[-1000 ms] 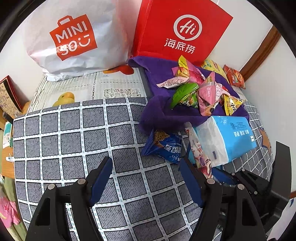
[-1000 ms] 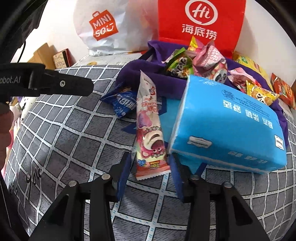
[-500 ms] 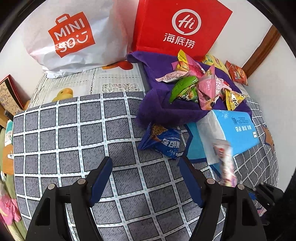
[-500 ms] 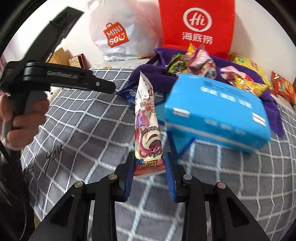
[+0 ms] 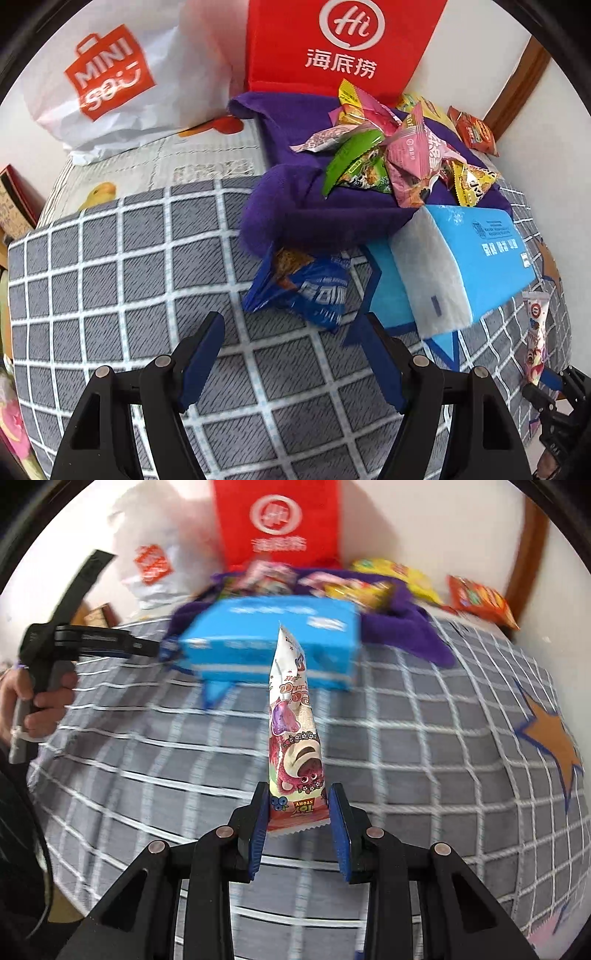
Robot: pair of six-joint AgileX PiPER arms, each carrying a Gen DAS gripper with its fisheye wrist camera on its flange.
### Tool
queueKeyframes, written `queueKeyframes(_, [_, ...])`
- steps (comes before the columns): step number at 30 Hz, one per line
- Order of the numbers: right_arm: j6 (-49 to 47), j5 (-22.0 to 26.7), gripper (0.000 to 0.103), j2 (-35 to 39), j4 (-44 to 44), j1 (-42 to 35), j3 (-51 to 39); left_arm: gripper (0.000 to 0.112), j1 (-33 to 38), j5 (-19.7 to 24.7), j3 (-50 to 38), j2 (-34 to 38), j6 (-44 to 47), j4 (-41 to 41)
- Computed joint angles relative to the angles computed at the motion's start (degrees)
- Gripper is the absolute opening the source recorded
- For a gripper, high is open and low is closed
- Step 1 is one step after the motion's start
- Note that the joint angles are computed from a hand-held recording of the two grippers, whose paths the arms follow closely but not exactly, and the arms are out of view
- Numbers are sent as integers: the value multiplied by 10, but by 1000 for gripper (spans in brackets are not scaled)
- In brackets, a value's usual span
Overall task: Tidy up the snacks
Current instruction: 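Grasp the long cartoon ice-cream packet with the right tool while the left tool grasps the blue chip bag, then lift both packets and carry them over the purple towel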
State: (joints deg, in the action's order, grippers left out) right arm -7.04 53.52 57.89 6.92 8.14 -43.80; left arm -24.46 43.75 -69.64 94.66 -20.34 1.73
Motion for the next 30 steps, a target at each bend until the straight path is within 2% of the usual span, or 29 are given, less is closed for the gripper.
queueKeyframes(4, [-47, -12, 35, 29, 25, -57, 8, 73, -10, 7, -29, 36, -18, 18])
queueKeyframes(6, [-54, -15, 47, 37, 10, -49, 4, 73, -22, 0, -35, 50, -43, 53])
queueKeyframes(7, [-63, -14, 58, 42, 4, -49, -2, 73, -28, -2, -35, 53, -56, 68])
queueKeyframes(8, [-72, -15, 60, 43, 7, -56, -5, 73, -32, -5, -35, 56, -66, 82])
queueKeyframes(11, [-129, -15, 62, 54, 66, -107, -22, 72, -38, -17, -34, 62, -82, 105])
queueKeyframes(13, [-166, -18, 63, 71, 110, -132, -32, 63, -45, -17, -35, 64, -90, 120])
queueKeyframes(19, [-187, -61, 63, 113, 140, -93, -30, 44, -31, -21, -18, 37, -57, 74])
queueKeyframes(22, [-153, -83, 52, 132, 109, -59, -20, 40, -27, -24, 1, 15, -46, 53])
queueKeyframes(24, [-101, -126, 45, 118, 62, -31, 1, 40, -26, -28, 16, -2, -36, 37])
queueKeyframes(25, [-83, -130, 38, 117, 45, -24, 3, 39, -27, -30, 23, -9, -38, 36])
queueKeyframes(26, [-73, -133, 25, 114, 38, -22, 5, 39, -29, -32, 31, -17, -40, 36])
queueKeyframes(30, [-85, -104, 23, 100, 55, -47, 1, 39, -39, -42, 65, -55, -49, 25])
